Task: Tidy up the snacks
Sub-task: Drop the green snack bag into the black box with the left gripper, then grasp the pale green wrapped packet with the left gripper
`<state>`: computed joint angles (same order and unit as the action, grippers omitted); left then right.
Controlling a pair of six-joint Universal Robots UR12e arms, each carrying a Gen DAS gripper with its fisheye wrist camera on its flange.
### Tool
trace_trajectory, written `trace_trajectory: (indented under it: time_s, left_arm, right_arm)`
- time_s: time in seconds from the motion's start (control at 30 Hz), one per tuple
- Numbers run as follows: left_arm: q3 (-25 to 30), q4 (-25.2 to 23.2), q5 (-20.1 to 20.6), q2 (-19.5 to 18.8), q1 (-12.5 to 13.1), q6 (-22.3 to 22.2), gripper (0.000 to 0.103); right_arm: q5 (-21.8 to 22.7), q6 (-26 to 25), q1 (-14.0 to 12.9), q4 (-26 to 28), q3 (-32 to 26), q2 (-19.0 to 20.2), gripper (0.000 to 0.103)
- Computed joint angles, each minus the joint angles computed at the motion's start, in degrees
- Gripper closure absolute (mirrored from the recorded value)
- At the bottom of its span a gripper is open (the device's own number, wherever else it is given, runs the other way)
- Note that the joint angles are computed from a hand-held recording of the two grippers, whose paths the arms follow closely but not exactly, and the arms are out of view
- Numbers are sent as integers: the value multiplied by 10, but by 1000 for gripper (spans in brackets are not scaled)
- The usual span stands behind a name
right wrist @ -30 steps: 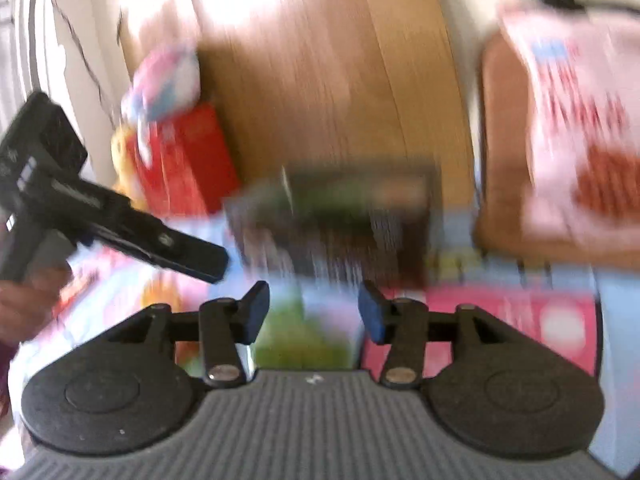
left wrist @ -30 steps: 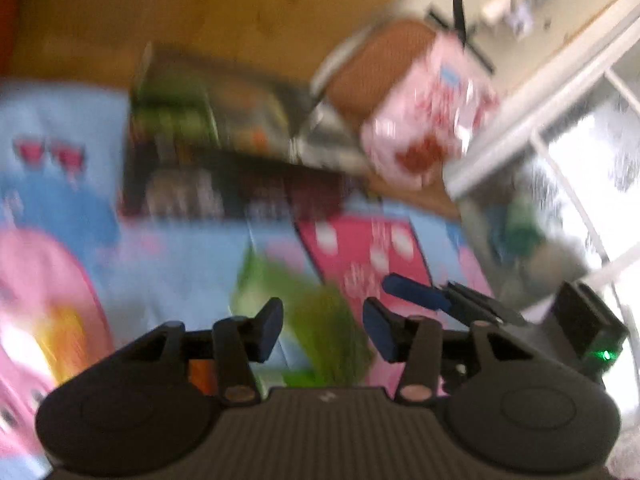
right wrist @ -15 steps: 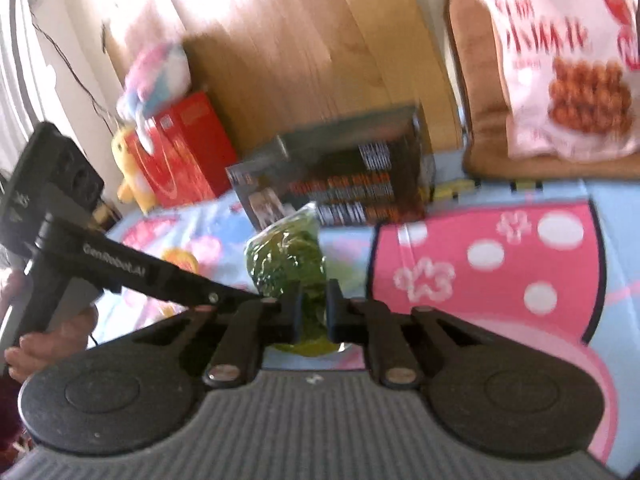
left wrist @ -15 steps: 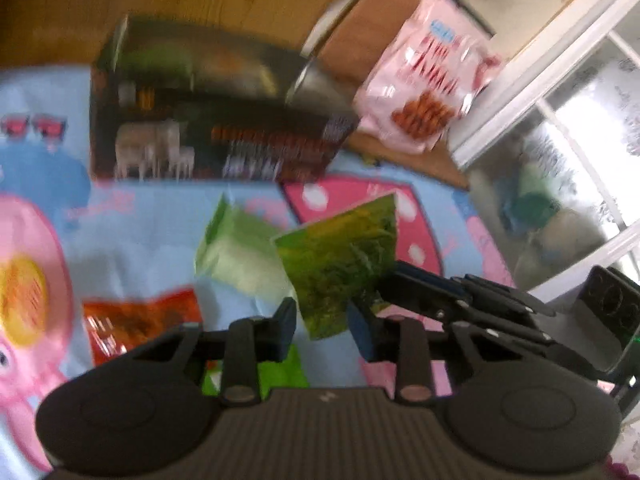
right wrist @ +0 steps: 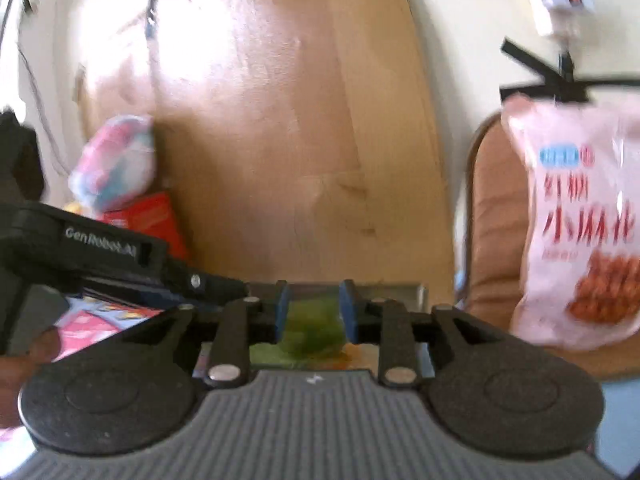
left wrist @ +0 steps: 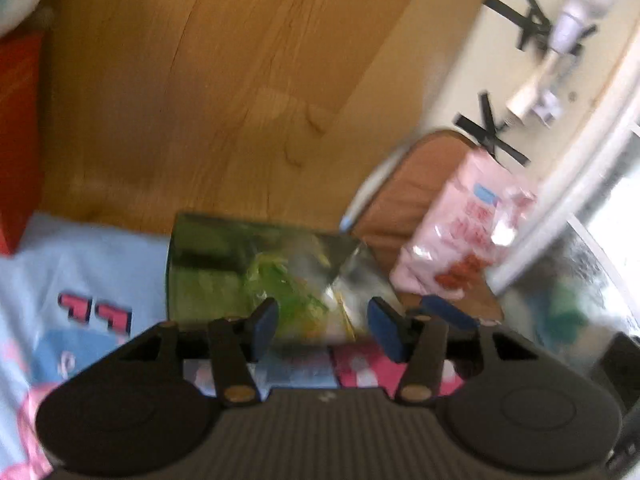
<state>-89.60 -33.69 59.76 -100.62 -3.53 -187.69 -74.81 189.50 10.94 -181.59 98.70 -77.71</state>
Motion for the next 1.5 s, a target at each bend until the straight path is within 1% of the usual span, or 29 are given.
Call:
trace_trajectory:
  time_s: [0.03, 0.1, 0.17, 0.2, 0.27, 0.3, 0.33, 0.4, 0.43, 0.47, 0.5, 0.53, 0.57, 0.6, 0.63, 0.7, 0.8, 0.9, 0.97, 1.07, 1.2, 1.33, 1.4, 1.5]
  left_arm:
    - [-14, -6, 3, 8, 1, 12, 52]
    - [-34, -38, 3, 20, 1, 37, 52]
    - [-43, -74, -3, 21, 1, 55, 52]
    - [-44, -83, 3, 19, -2, 58, 52]
    - [-40, -101, 13, 11, -7, 51, 52]
    - [-38, -107, 6, 7, -8, 50, 52]
    - [-36, -109, 2, 4, -8, 52, 49]
    - [-33, -107, 24, -1, -18, 54, 48]
    - [-35, -92, 32, -2, -22, 52, 49]
    - [-35, -90, 41, -2, -27, 52, 50]
    - [-35, -94, 41, -1, -30, 54, 58]
    - [-33, -110, 22, -1, -29, 53, 57]
    - [-32, -113, 25, 0, -33, 50, 58]
    - [-35, -109, 40, 4, -40, 55, 58]
    - [-38, -106, 46, 7, -43, 60, 58]
    - [-44, -111, 39, 13, -48, 69, 58]
    - [-54, -123, 23, 25, -58, 89, 59]
    - [-68, -125, 19, 37, -73, 114, 59]
    - [-79, -124, 18, 48, -83, 130, 58]
    - [-94, -134, 6, 64, -89, 148, 58]
    - [-120, -152, -9, 91, -87, 179, 58]
    - [-151, -177, -35, 122, -68, 214, 58]
    - [-172, -189, -48, 145, -52, 237, 58]
    - [-203, -190, -60, 176, -27, 258, 58]
  right_arm:
    - [17, -3, -5, -2, 17, -9, 61]
    - [24, -22, -8, 23, 49, -31, 54]
    - [37, -37, -10, 68, 73, -49, 54]
    - [38, -40, -9, 86, 81, -55, 53]
    - [27, -50, -4, 112, 92, -63, 50]
    - [18, -56, -1, 119, 95, -66, 45]
    - [8, -61, 3, 122, 95, -65, 39]
    - [-3, -61, 11, 137, 91, -64, 36]
    - [-1, -61, 12, 148, 87, -62, 36]
    - [4, -64, 13, 158, 82, -58, 36]
    - [1, -69, 17, 156, 82, -55, 37]
    - [-13, -80, 23, 152, 79, -52, 42]
    - [-29, -90, 29, 150, 79, -52, 49]
    - [-41, -96, 33, 150, 80, -53, 60]
    - [-49, -97, 35, 147, 84, -55, 63]
    - [-53, -88, 33, 144, 95, -65, 67]
    - [-79, -91, 34, 132, 123, -90, 68]
    - [-110, -96, 38, 126, 154, -119, 68]
    - [-130, -92, 41, 127, 172, -139, 68]
    - [-156, -82, 47, 129, 194, -163, 68]
    - [-166, -68, 55, 133, 220, -192, 68]
    - [-164, -82, 68, 125, 241, -211, 68]
    - [-151, -96, 74, 125, 247, -217, 68]
    - [-111, -122, 75, 127, 248, -218, 68]
